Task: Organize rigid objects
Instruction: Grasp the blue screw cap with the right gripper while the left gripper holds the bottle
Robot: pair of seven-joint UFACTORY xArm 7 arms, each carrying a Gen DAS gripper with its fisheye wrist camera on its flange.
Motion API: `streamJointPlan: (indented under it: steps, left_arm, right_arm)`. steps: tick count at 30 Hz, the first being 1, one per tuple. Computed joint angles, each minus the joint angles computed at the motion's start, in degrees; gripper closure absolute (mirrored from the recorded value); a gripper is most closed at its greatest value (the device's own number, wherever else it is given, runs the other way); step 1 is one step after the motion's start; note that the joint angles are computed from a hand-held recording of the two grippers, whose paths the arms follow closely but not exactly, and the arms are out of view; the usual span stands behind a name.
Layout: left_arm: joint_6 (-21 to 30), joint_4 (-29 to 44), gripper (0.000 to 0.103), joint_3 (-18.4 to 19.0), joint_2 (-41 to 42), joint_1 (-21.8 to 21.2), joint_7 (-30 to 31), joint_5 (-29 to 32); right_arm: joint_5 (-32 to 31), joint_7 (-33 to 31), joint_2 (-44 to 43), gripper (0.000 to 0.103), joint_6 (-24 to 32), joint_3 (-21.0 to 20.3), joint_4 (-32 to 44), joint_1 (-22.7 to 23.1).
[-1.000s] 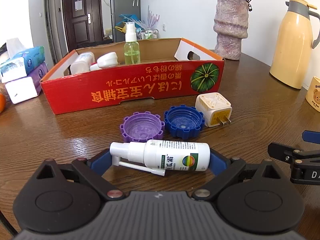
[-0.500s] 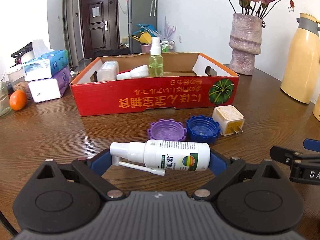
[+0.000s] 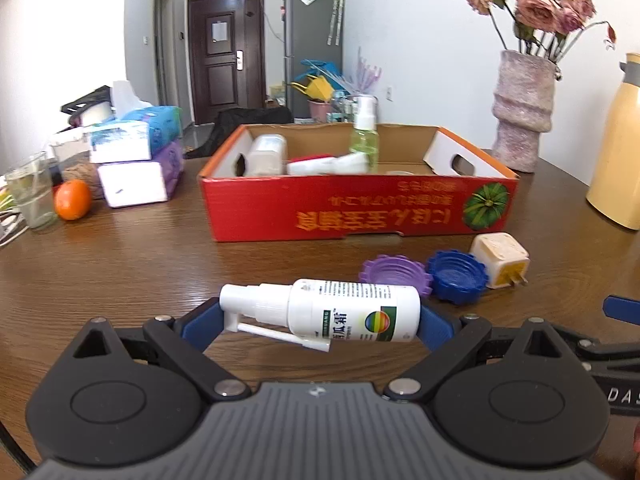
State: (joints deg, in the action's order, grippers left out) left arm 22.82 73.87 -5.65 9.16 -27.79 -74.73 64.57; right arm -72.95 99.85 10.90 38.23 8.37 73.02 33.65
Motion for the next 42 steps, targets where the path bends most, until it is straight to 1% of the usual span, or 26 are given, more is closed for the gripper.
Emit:
streamJointPlan:
  steps: [3, 10, 12, 15, 19, 21, 23, 24, 28, 29, 35, 42]
  left_arm:
    - [0.2, -0.8, 0.004, 0.4, -0.9, 0.6, -0.8, 0.5]
    - [0.3, -2.2, 0.004, 0.2, -2.3, 2.6, -2.2, 1.6]
    - [0.3, -2.5, 0.004, 0.1, -2.8, 3.1, -2.7, 2.1]
    - [0.3, -3.0, 0.004, 0.0, -3.3, 4.0, -3.0, 2.4]
    - [0.1, -3.6, 0.004, -0.2, -3.8, 5.1, -3.2, 2.6]
    - [0.0, -3.8, 0.004, -0.3, -4.1, 5.5, -3.2, 2.6]
    - [0.0, -3.9, 0.004, -0.4, -4.2, 5.8, -3.2, 2.6]
    - [0.1, -3.9, 0.004, -0.5, -4.2, 5.9, -3.2, 2.5]
    - [-0.1, -4.0, 0.004, -0.6, -4.2, 6.2, -3.2, 2.8]
    - [-0.1, -4.0, 0.004, -0.7, -4.2, 6.2, -3.3, 2.8]
    - [-0.2, -3.9, 0.004, -0.7, -4.1, 6.3, -3.1, 2.7]
    - [-0.3, -3.9, 0.004, -0.7, -4.1, 6.2, -3.3, 3.0]
  right_arm:
    - [-0.6, -1.0, 1.4, 0.000, 0.5, 0.1, 1.9, 0.7]
    - [-2.9, -1.0, 4.1, 0.000, 0.1, -1.0, 5.7, 2.7]
    - [-3.9, -1.0, 4.9, 0.001, -0.1, -1.3, 6.8, 3.3]
    - [-3.8, -2.8, 6.6, 0.004, -0.2, -1.8, 9.1, 4.0]
    - [-2.0, -6.2, 8.9, 0.008, 0.1, -2.7, 12.1, 5.1]
    - [-1.4, -6.8, 9.7, 0.012, 0.3, -3.4, 13.0, 5.7]
    - [0.0, -7.7, 10.3, 0.023, -0.3, -3.9, 13.9, 5.7]
    - [1.0, -8.3, 10.7, 0.024, -0.9, -4.1, 14.3, 5.6]
    - [5.4, -12.6, 12.9, 0.039, -1.8, -5.1, 16.9, 5.6]
    - [6.6, -13.7, 13.6, 0.041, -1.9, -5.4, 17.7, 5.7]
    - [11.8, -18.3, 16.9, 0.042, -1.2, -7.8, 21.9, 7.0]
    - [14.6, -20.7, 18.6, 0.042, -1.7, -10.0, 24.1, 8.1]
